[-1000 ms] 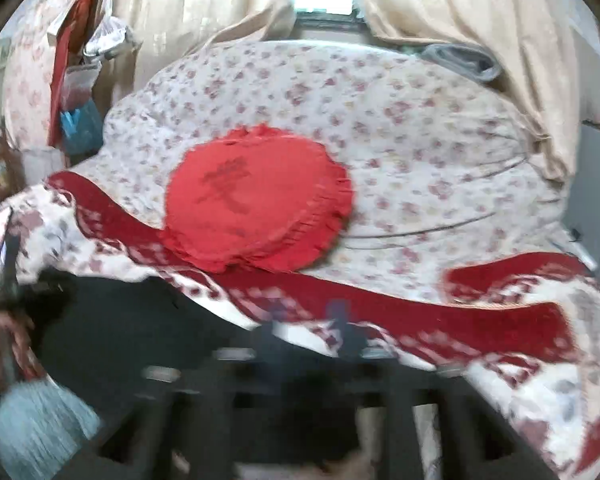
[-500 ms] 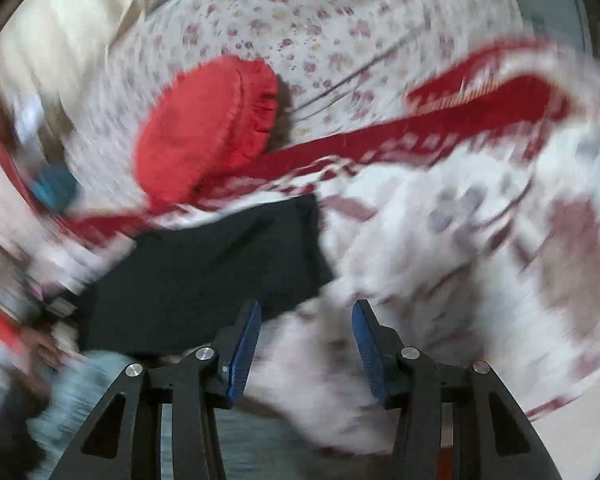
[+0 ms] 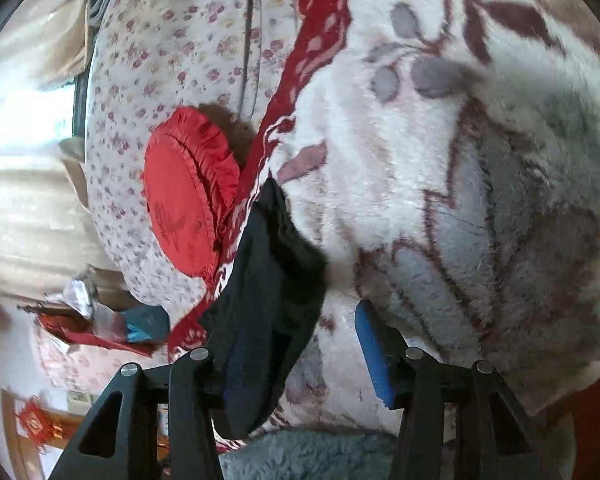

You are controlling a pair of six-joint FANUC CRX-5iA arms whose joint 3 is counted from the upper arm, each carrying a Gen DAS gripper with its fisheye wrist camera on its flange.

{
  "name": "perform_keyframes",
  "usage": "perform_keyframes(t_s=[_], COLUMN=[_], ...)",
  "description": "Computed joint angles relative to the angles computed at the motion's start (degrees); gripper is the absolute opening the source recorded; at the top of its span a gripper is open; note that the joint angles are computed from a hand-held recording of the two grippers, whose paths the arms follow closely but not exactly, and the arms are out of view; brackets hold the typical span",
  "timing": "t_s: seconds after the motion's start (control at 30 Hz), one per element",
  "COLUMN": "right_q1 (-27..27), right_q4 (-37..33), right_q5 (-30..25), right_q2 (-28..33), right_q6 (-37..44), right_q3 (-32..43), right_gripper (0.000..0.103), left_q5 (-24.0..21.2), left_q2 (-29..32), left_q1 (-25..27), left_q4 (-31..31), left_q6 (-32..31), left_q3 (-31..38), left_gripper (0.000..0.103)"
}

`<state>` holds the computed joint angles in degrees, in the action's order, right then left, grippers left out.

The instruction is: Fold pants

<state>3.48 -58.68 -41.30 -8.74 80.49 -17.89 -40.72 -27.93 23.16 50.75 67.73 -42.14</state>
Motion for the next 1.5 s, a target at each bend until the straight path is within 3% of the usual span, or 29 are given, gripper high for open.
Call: perform_keyframes(t_s=[0.07,0.2,0.3,0.4,0.5,0.6,0.77,0.87,1.0,1.1,1.13,1.3,1.5], right_q1=[-0.86,-3.28,-5.02,-7.66,-4.56,0.93,-0.97,-1.22,1.17,6.90,8.89,19.65,32.31], right_q4=[-1.97,-7.77,-11.58,-17.06,-11.89,-2.68,-8.09,-9.36,-2.22,12.34,15.25,21.15,26.89], right_q5=[-0.13,-1.12,-2.47,-7.52,-8.34,-3.86,-0.34,0.83,0.73,0.80,1.72,1.15,-6.02], right_q2=[0.86,3.40,4.98,6.90,8.72,7.47,5.60,5.08,5.33,4.64,3.71,3.33,13.16], right_q6=[3.42,10.75,14.44,21.86,21.34,20.65,24.52,25.26,16.57,1.85,0.50,9.53,21.51], right_q3=[0.53,1.80,2.78,4.24,7.08,7.23,2.55,1.39,3.00,5.60,5.96,12.69,24.58], right_gripper=[0.051,0.058,0.059,0.059,0.058,0.049,0.018,0.017,0.014,0.012,0.012,0.011,0.011], left_q5=[-0.54,1.28,-0.01,-0.76,-1.41,-1.65,-2.60,-2.76,-0.66,0.32,0.44,0.54,0.82], left_q2=[1.62,2.06,3.13,3.34,3.37,3.30,3.62,3.45,0.34,-2.49,-2.88,-3.28,-3.54], left_q1=[-2.10,-3.36,-2.83,-2.06,-1.49,-1.21,-0.53,-0.02,1.97,4.28,4.61,5.09,5.11], left_q4=[-3.85,-2.08,-1.30,0.79,1.98,2.48,3.70,4.89,6.89,4.83,4.44,3.68,3.58], left_q6=[3.85,2.97,2.74,2.28,2.01,1.90,1.74,1.65,3.40,7.20,7.63,8.79,8.96], left_q3=[1.00,0.44,0.63,-0.20,-0.70,-0.95,-1.34,-1.96,-4.92,-6.31,-6.43,-6.57,-6.82], left_gripper=[0.058,0.058,0.058,0.058,0.058,0.058,0.058,0.058,0.058,0.058,0.058,0.058,0.058])
